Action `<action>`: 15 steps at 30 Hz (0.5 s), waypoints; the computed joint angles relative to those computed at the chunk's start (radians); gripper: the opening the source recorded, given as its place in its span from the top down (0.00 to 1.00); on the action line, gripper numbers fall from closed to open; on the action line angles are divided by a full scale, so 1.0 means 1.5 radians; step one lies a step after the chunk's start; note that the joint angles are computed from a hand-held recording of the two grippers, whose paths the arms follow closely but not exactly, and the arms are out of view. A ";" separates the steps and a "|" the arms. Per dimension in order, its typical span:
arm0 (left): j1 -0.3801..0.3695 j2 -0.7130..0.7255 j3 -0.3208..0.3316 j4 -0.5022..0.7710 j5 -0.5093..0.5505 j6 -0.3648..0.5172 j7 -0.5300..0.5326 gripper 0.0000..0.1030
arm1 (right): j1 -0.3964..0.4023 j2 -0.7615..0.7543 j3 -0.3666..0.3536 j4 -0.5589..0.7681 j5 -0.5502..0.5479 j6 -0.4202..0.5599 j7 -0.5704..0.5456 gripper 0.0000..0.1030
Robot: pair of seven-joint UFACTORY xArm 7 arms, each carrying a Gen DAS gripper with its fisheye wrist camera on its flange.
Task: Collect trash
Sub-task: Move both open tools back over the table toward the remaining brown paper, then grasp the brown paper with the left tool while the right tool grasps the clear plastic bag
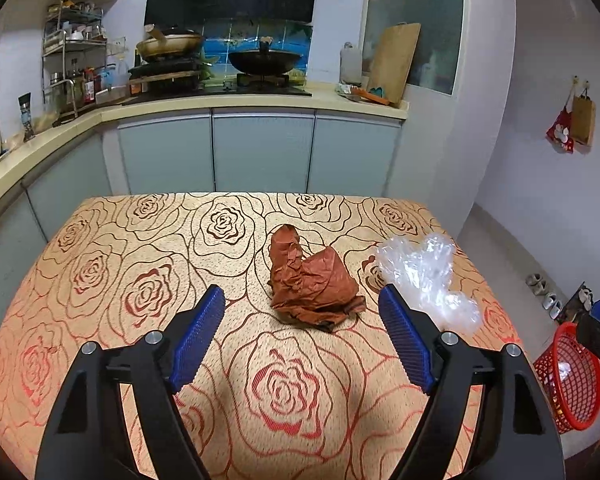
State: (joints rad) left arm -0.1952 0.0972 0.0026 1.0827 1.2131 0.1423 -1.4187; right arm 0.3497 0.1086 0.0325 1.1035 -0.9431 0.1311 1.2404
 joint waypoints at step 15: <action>-0.013 0.140 0.007 0.118 -0.247 -0.004 0.268 0.21 | 0.044 0.092 -0.043 0.091 0.108 -0.006 -0.110 0.21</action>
